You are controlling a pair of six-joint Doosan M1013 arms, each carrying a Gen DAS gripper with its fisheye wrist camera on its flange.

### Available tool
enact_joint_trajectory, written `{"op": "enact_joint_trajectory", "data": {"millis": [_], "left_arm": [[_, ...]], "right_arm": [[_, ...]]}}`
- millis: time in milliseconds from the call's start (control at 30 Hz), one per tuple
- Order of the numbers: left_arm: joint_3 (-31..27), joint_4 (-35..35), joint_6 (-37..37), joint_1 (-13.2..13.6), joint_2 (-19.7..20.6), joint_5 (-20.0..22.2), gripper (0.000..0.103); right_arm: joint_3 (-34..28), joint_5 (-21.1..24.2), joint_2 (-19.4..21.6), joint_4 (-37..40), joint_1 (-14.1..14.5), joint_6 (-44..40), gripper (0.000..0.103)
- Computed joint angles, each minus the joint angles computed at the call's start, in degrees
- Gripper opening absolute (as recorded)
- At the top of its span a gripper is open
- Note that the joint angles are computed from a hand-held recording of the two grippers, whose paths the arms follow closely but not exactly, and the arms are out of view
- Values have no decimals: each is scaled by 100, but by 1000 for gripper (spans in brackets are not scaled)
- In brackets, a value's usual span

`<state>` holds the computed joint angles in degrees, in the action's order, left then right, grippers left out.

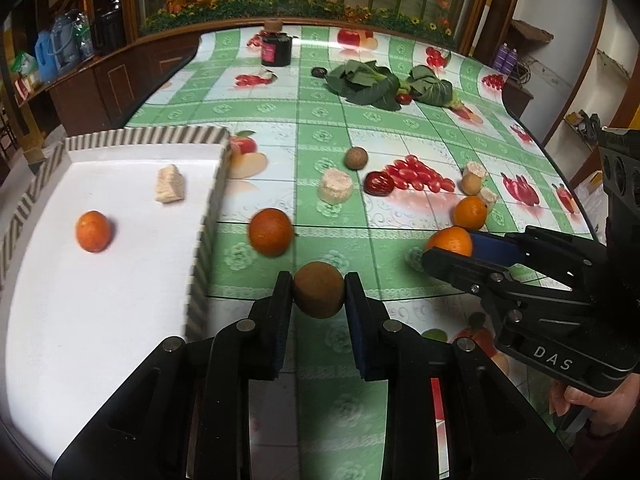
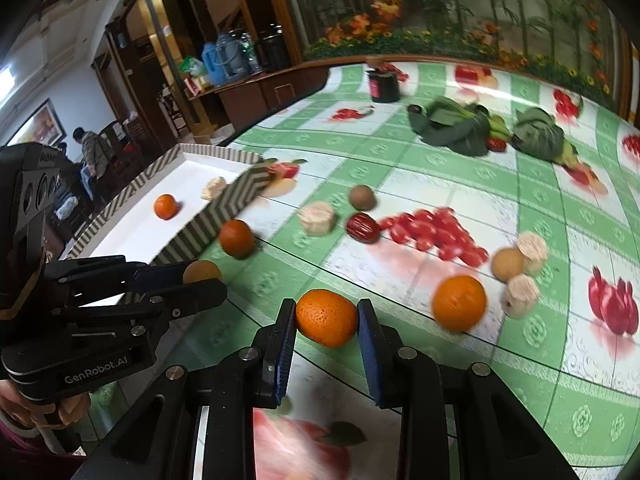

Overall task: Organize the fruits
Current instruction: 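Carry both fruits into the white tray and open both tools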

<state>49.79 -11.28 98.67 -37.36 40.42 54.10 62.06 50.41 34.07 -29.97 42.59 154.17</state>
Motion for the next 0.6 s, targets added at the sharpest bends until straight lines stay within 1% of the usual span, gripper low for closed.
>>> {"op": "enact_joint_trajectory", "data": {"millis": [300,600], "left_arm": [[161,348,-189,108,-156,-218,25],[89,605,-566,388,-182,-200,25]], "right_arm": [[-515,-15,264,98,12,-342,30],[-1375,50,704,538,16,-1198,29]]}}
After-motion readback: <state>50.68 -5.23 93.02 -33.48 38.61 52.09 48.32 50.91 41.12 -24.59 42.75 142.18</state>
